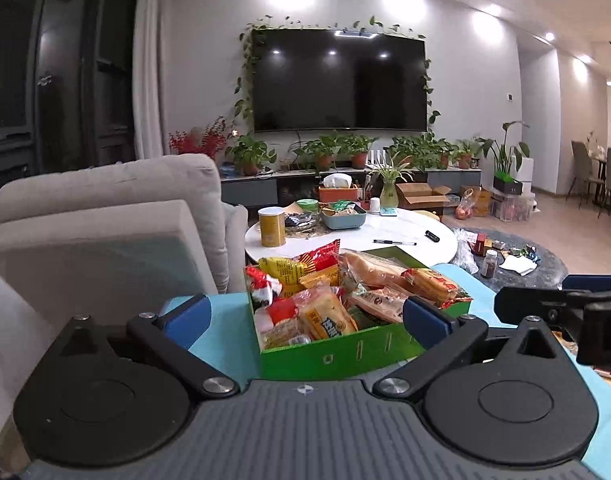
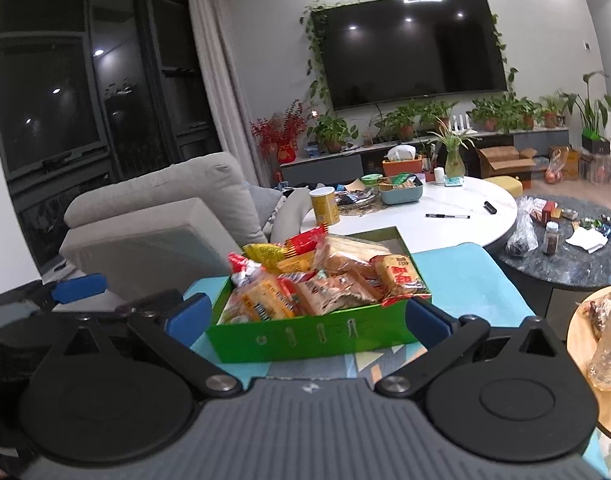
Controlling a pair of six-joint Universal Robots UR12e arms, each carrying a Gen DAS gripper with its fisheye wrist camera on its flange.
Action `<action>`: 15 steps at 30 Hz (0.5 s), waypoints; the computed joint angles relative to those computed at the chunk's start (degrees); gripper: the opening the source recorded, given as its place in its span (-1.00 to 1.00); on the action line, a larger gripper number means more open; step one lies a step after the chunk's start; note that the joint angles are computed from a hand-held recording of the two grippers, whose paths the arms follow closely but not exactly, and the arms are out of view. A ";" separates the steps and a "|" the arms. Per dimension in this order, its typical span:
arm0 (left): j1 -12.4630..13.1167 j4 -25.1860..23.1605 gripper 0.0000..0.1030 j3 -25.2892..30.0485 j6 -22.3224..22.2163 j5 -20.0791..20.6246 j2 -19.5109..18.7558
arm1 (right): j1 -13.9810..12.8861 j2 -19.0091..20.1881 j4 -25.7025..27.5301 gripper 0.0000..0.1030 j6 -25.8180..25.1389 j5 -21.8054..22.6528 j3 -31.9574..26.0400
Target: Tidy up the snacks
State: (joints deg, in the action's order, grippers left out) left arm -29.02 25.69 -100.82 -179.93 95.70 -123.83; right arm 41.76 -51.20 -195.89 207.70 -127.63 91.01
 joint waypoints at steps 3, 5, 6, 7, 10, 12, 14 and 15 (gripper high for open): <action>-0.07 0.46 0.99 -1.49 -1.44 1.44 0.78 | 1.18 0.29 -0.57 0.26 -1.67 -2.49 -0.32; -0.20 0.55 0.99 -2.44 -2.20 2.43 1.26 | 1.77 0.39 -0.85 0.26 -2.12 -3.40 -0.35; -0.20 0.46 0.99 -2.88 -2.30 2.60 1.50 | 2.07 0.46 -1.07 0.26 -2.14 -3.71 -0.30; -0.18 0.54 0.99 -3.36 -2.20 2.60 1.75 | 2.34 0.55 -1.24 0.26 -2.05 -4.11 -0.31; -0.19 1.44 0.99 -4.39 -1.68 2.61 2.12 | 2.99 0.97 -1.23 0.26 -1.77 -5.85 -0.63; -0.25 1.94 0.99 -4.98 -1.22 2.66 2.38 | 3.36 1.26 -0.76 0.26 -1.25 -7.02 -0.96; -0.26 2.40 0.99 -5.52 -0.98 2.29 2.60 | 3.63 1.27 -0.28 0.26 -0.32 -7.71 -0.88; -0.25 2.54 0.99 -5.78 -0.92 2.07 2.69 | 3.78 1.27 -0.07 0.26 0.11 -8.00 -0.83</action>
